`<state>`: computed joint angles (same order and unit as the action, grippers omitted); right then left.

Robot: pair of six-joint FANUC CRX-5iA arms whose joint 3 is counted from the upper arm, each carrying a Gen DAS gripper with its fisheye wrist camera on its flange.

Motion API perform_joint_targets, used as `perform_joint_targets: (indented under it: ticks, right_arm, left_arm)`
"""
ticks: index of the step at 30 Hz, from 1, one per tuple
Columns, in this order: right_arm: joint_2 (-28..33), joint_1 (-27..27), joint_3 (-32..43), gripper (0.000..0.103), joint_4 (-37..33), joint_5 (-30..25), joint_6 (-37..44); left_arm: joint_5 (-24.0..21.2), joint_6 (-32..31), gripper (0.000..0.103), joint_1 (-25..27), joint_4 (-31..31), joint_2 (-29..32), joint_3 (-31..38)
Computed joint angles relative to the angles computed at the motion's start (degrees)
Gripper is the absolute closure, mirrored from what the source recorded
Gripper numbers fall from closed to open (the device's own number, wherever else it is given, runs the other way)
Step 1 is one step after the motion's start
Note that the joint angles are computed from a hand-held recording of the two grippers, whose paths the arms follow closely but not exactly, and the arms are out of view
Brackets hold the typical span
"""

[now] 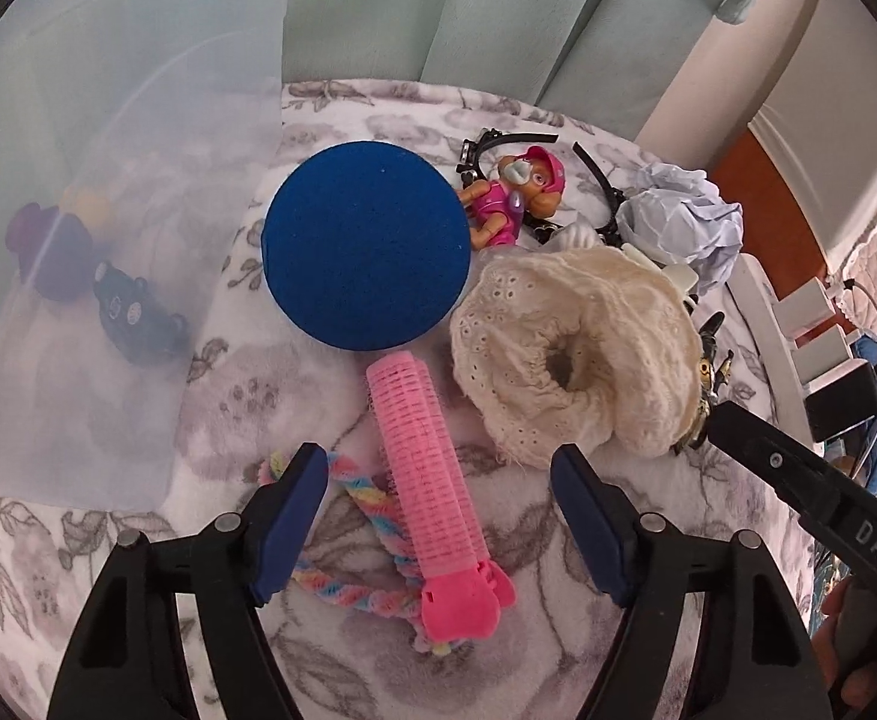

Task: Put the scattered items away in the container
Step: 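Grasp the black figurine with the right gripper while the left grasps the pink roller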

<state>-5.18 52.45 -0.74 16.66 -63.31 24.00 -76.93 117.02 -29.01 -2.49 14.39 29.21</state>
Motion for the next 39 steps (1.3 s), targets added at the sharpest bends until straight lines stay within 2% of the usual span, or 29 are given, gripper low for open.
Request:
perform_joint_targets:
  ticks: [2, 5, 10, 17, 27, 34, 39]
  right_arm:
    - [0.5, -0.6, 0.1, 0.045, -0.3, 0.2, -0.2]
    - [1.2, -1.4, 0.4, 0.048, -0.9, 0.4, -0.3]
    - [2.0, -2.5, 0.8, 0.051, -2.0, 1.3, 0.5]
    - [3.0, -3.3, 1.1, 0.054, -2.7, 2.7, 1.0]
    - [4.5, -4.7, 2.1, 0.053, -3.3, 3.1, 1.0]
    - [4.7, -4.5, 2.2, 0.059, -2.3, 2.6, 0.2]
    - [4.1, -4.4, 2.0, 0.063, -2.0, 2.3, -0.8]
  left_arm:
    - [0.1, -0.3, 0.027, -0.1, -0.2, 0.3, 0.4]
    - [-0.1, -0.7, 0.037, -0.1, -0.2, 1.0, 0.8]
    - [0.0, -1.0, 0.040, 0.2, 0.3, 1.5, 0.9]
    - [0.2, -1.4, 0.051, 1.0, 1.8, 2.0, 0.4]
    - [-0.4, -1.9, 0.052, 0.0, -0.1, 3.5, 1.9]
    - [-0.5, -1.8, 0.054, -0.9, -1.9, 3.5, 2.1]
    - [-1.4, -1.5, 0.069, -1.1, -2.7, 3.5, 2.5]
